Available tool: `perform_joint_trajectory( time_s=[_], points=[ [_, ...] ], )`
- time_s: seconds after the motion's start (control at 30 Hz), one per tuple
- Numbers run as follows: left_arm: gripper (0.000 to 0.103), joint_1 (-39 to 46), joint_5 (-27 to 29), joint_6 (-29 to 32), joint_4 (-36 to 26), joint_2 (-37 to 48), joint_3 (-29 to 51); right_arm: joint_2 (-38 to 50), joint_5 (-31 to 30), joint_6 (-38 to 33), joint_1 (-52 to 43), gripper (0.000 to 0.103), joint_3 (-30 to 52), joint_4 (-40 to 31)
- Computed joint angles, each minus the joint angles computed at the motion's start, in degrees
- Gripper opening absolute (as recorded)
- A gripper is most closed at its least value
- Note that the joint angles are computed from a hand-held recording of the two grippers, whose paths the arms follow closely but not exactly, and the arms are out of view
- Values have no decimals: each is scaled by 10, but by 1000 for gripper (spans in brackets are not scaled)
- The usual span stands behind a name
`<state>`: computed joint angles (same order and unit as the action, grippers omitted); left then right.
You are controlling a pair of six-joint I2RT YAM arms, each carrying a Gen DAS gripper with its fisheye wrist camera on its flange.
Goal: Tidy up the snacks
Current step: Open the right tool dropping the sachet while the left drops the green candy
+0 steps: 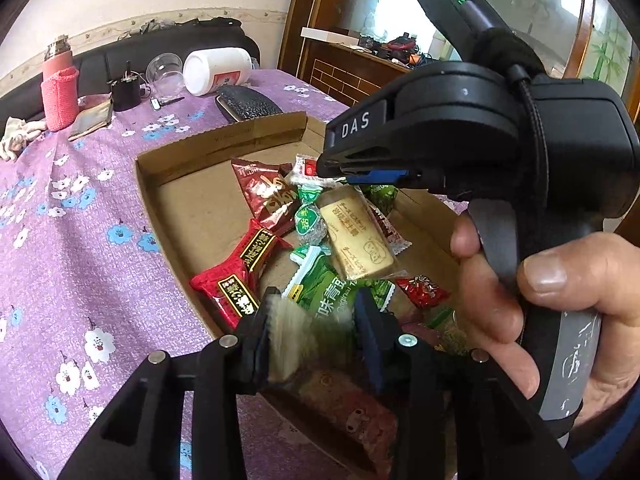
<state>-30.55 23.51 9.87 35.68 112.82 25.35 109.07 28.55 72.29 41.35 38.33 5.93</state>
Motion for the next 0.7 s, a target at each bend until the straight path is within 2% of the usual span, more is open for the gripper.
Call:
perform_joint_trajectory(
  time_s=[0.33,0.5,0.7],
  points=[
    [40,3,0,-3,7,0,-2,-15,19,11,10,26,-3,-14],
    [48,5,-4,-8,21,-4,-10,-24,27,16,14,30,-5,-19],
    [51,8,0,-12,20,-3,-8,-31,33,20,16,31,-9,-19]
  ],
)
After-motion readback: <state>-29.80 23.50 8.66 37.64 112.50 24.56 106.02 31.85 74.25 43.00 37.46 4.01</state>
